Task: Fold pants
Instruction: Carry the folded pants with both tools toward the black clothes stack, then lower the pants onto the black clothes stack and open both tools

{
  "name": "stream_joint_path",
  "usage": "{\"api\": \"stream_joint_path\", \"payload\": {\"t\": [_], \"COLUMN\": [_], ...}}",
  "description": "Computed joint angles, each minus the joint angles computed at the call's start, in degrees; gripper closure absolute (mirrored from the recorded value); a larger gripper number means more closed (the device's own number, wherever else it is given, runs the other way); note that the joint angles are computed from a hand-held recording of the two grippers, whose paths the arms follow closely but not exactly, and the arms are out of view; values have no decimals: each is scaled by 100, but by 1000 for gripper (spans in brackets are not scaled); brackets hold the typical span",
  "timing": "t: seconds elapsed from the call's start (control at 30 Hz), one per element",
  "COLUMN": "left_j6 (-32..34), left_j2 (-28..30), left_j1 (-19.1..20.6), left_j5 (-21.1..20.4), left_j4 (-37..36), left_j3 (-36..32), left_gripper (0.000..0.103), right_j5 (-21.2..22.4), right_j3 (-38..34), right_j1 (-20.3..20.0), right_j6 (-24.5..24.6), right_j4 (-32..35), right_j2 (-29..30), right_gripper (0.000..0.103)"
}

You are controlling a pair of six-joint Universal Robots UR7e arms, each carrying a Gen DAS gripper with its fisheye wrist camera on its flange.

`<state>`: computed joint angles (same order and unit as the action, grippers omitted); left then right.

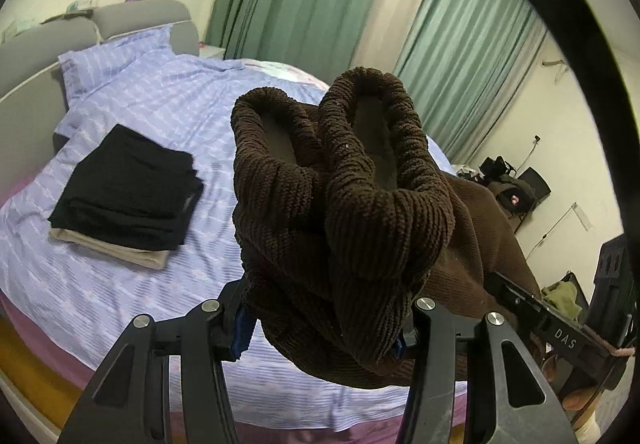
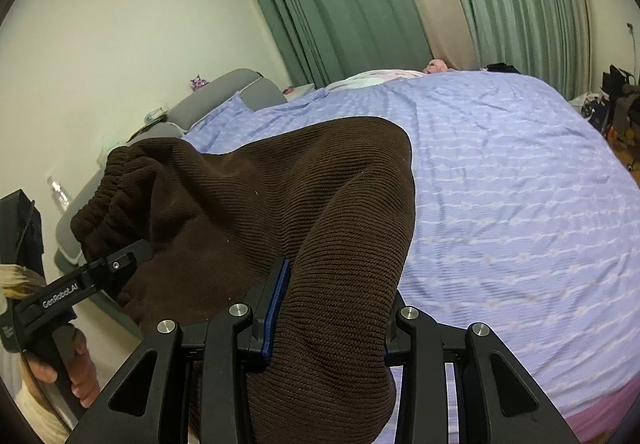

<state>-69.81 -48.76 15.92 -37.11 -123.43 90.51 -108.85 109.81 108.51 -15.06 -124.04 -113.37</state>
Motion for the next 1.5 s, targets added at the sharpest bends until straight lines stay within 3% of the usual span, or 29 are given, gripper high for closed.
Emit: {"api": "stream_joint_path", "payload": {"t": [0.13, 0.2, 0.47, 0.6, 0.7, 0.8, 0.97, 1.23, 1.4, 1.5], "left_j6": [-205, -416, -1960, -2100, -1680, -801, 1218, 3593, 4455, 4528], "left_j2": [-430, -599, -1575, -1948, -2280, -2609, -2773, -2254, -1763, -1553], "left_j1": [93, 112, 51, 139, 394, 850, 1853, 3452, 4125, 4383], "left_j5": [-137, -150, -17, 99, 200, 153, -133, -1104, -1383, -1460], "left_j4": [-89, -122, 856, 950, 752, 182, -991, -1843, -1894, -1404], "left_j3": [472, 708, 1588, 1841, 2023, 2197, 2065, 1013, 466, 196], "left_gripper": [52, 52, 52, 52, 52, 52, 52, 51, 46, 45], "right_j5": [-283, -253, 174, 209, 234, 132, -16, -450, -789, -1060], "right_j3": [122, 148, 218, 168, 159, 117, -105, -1249, -1941, -2238], "right_j1": [433, 491, 622, 806, 949, 1107, 1230, 1211, 1108, 1032], "right_j6": [308, 315, 179, 242, 447, 690, 1040, 1366, 1346, 1255], "right_j4": [-33, -5, 37, -154, -557, -1104, -2072, -2539, -2409, -2286], "right_j2": [300, 397, 1053, 1499, 1966, 2519, 3560, 5327, 6146, 6547], "right_gripper": [68, 68, 68, 68, 68, 68, 68, 68, 68, 68]}}
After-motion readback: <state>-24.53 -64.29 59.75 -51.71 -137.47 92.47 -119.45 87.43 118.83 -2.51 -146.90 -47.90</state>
